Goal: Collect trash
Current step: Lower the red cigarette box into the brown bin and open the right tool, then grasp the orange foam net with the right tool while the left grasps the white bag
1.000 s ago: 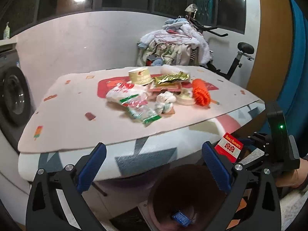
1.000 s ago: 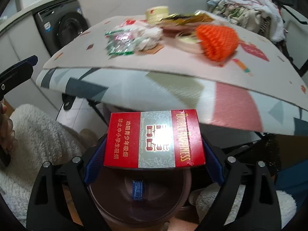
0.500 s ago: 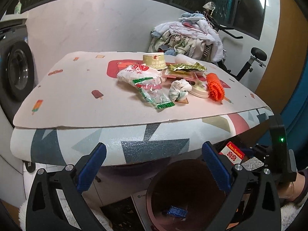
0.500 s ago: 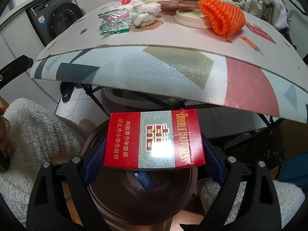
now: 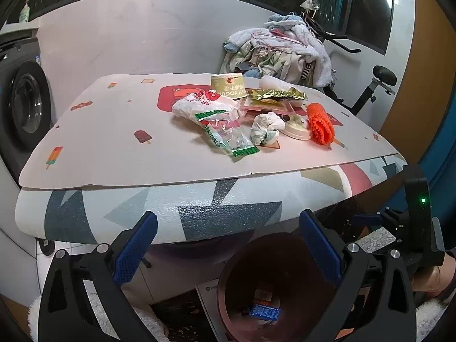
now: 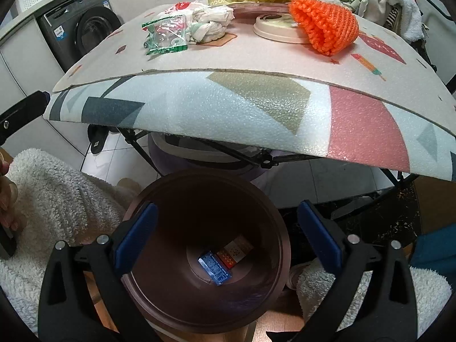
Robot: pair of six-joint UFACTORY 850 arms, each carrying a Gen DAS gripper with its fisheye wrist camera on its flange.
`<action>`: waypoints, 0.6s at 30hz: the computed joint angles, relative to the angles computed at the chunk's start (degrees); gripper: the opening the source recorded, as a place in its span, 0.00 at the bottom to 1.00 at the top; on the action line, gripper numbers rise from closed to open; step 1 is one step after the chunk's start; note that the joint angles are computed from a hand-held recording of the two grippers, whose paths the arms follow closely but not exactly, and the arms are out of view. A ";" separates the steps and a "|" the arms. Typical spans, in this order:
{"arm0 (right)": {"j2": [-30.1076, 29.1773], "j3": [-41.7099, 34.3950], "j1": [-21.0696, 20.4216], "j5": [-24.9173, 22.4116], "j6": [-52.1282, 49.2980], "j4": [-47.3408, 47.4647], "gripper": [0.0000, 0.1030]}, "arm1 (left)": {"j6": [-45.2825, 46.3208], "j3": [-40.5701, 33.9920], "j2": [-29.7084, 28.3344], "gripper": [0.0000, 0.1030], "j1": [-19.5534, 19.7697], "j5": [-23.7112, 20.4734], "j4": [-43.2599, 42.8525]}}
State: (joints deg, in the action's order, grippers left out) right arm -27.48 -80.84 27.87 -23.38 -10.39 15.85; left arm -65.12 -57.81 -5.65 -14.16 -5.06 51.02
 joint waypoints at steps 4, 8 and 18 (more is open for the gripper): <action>0.13 0.09 -0.14 0.26 0.32 -0.15 0.94 | 0.56 -0.07 -0.12 0.94 -0.02 -0.24 -0.63; 0.39 0.31 -0.16 0.73 1.54 -1.05 0.94 | 0.88 -0.17 -0.26 0.94 -0.04 -0.52 -1.07; 1.70 -0.11 -1.97 2.44 3.09 1.43 0.95 | -11.93 -1.20 -0.61 0.94 -0.32 -2.84 11.87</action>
